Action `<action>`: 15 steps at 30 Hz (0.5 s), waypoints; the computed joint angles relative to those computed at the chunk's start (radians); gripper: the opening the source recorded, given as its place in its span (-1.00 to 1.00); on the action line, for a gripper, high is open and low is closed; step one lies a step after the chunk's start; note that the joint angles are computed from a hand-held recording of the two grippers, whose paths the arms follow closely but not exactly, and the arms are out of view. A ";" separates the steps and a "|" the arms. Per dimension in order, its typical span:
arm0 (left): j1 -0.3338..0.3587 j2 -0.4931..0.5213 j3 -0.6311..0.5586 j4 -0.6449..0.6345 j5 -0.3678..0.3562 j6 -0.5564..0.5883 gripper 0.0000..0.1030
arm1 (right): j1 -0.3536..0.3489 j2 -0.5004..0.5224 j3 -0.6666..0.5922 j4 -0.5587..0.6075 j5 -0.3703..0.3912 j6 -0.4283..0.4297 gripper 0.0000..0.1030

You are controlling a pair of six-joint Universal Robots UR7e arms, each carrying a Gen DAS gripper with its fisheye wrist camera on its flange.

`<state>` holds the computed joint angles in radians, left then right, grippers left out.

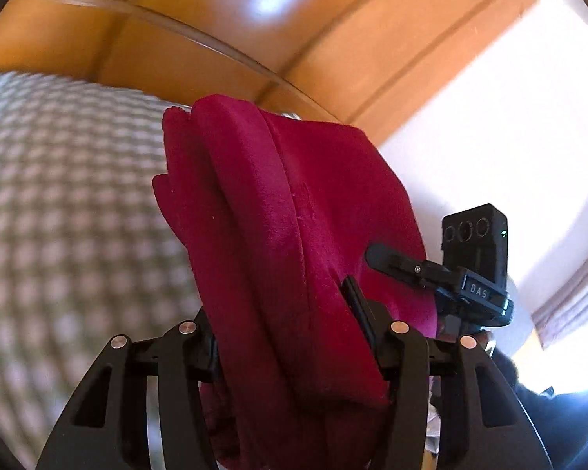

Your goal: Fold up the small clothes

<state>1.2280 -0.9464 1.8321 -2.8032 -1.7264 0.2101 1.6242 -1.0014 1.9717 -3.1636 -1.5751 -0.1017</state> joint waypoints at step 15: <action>-0.121 0.377 -0.338 0.146 0.310 -0.012 0.40 | -0.196 -0.019 0.021 -0.093 -0.198 0.098 0.65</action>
<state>1.1072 -0.5695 1.4940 -2.6572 -1.4162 0.1979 1.4279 -1.0200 1.9930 -3.2562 -1.7728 -0.0040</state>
